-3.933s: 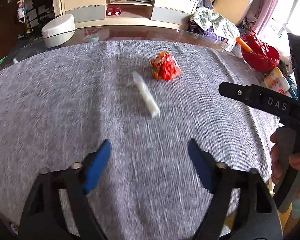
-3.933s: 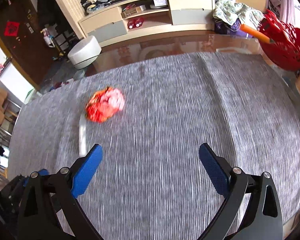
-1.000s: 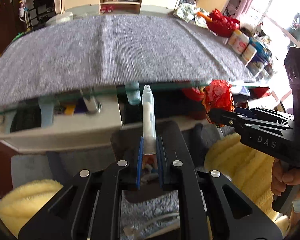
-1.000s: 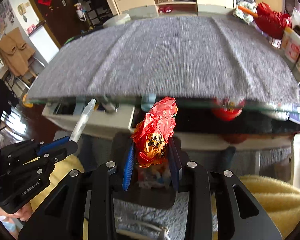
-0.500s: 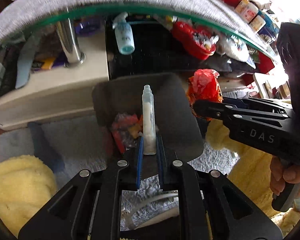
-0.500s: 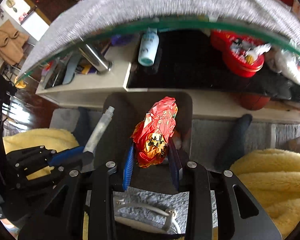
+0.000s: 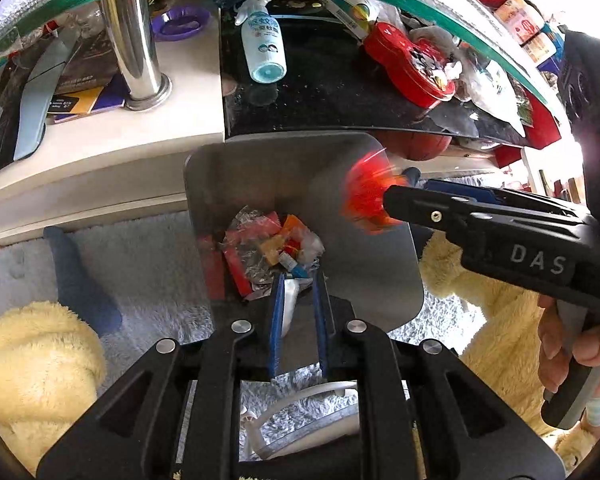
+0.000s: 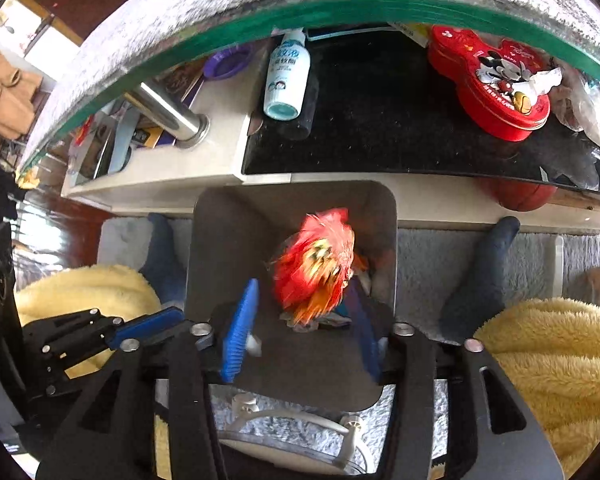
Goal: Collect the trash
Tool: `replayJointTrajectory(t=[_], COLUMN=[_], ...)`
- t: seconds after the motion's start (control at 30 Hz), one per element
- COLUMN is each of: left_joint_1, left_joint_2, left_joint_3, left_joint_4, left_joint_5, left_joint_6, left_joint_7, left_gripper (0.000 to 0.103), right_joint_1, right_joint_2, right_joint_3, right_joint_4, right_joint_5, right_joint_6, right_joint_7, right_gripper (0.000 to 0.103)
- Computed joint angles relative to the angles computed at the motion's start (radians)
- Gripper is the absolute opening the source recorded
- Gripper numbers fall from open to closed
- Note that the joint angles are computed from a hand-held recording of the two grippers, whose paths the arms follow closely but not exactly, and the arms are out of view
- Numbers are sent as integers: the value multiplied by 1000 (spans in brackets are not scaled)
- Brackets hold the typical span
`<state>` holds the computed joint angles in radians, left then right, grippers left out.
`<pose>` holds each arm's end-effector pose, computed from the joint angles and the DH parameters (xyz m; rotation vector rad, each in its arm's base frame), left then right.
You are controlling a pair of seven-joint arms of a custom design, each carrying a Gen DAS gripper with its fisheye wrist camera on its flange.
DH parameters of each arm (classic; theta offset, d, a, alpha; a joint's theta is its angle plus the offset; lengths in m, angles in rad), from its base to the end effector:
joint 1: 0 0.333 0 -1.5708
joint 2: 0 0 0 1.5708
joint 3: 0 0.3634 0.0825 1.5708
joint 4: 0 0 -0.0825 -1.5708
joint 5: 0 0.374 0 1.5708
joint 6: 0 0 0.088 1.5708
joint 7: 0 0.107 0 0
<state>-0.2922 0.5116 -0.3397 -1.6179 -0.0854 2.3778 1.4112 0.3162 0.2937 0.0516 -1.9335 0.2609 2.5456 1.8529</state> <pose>0.6054 -0.3909 0.4160 1.7103 -2.4585 0.5107 0.6064 0.2272 0.4198 -1.8479 2.0671 0.0469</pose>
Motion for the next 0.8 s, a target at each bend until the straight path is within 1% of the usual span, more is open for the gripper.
replayJointTrajectory(t=[0.03, 0.07, 0.1, 0.13, 0.17, 0.2, 0.23, 0.27, 0.33, 0.37, 0.43, 0.47, 0.57, 0.63, 0.67, 0.7, 0.73, 0.77, 0.8], left_joint_1=[-1, -2, -6, -10, -12, -12, -13, -14, -20, -18, -19, -21, -23, -27, -29, -36, -41, -47, -61], left_joint_2=[-1, -3, -6, -12, -18, -25, -36, -47, -76, -89, -121, -136, -175, -208, -217, -239, -250, -265, -285], left_joint_3=[4, 7, 13, 19, 24, 27, 33, 39, 55, 56, 64, 68, 74, 78, 80, 88, 93, 100, 116], left_joint_4=[4, 5, 8, 7, 6, 3, -4, -11, -29, -35, -51, -58, -71, -83, -86, -99, -103, -111, -123], left_joint_5=[4, 9, 19, 31, 41, 48, 57, 69, 101, 112, 140, 155, 190, 216, 230, 259, 282, 312, 368], left_joint_6=[0, 1, 3, 9, 15, 22, 33, 44, 71, 81, 103, 115, 143, 177, 193, 228, 246, 272, 307], left_joint_7=[-4, -8, -15, -23, -31, -38, -49, -62, -93, -99, -118, -130, -160, -180, -190, -211, -227, -247, -288], left_gripper=[19, 24, 27, 33, 41, 46, 58, 72, 85, 89, 95, 95, 95, 95, 95, 95, 95, 95, 95], right_joint_1=[-1, 0, 0, 2, 5, 10, 21, 25, 26, 28, 32, 35, 21, 16, 16, 11, 2, -7, -18], right_joint_2=[0, -2, -6, -11, -19, -29, -45, -54, -79, -90, -117, -138, -184, -217, -236, -257, -269, -294, -310], right_joint_3=[-2, -5, -9, -14, -20, -27, -43, -50, -59, -64, -74, -81, -74, -71, -71, -66, -57, -49, -36], right_joint_4=[2, 4, 4, 2, -5, -12, -25, -32, -46, -51, -68, -82, -108, -118, -117, -118, -120, -126, -127], right_joint_5=[0, -4, -9, -16, -28, -48, -90, -117, -166, -196, -270, -320, -394, -486, -566, -638, -681, -757, -807], right_joint_6=[1, 3, 5, 11, 22, 33, 48, 54, 61, 60, 73, 89, 121, 133, 121, 117, 121, 124, 122], right_joint_7=[2, 9, 16, 29, 44, 64, 102, 124, 164, 190, 245, 282, 340, 413, 476, 533, 568, 633, 673], right_gripper=[62, 62, 64, 73, 79, 90, 98, 99, 99, 99, 99, 99, 99, 100, 100, 100, 100, 100, 100])
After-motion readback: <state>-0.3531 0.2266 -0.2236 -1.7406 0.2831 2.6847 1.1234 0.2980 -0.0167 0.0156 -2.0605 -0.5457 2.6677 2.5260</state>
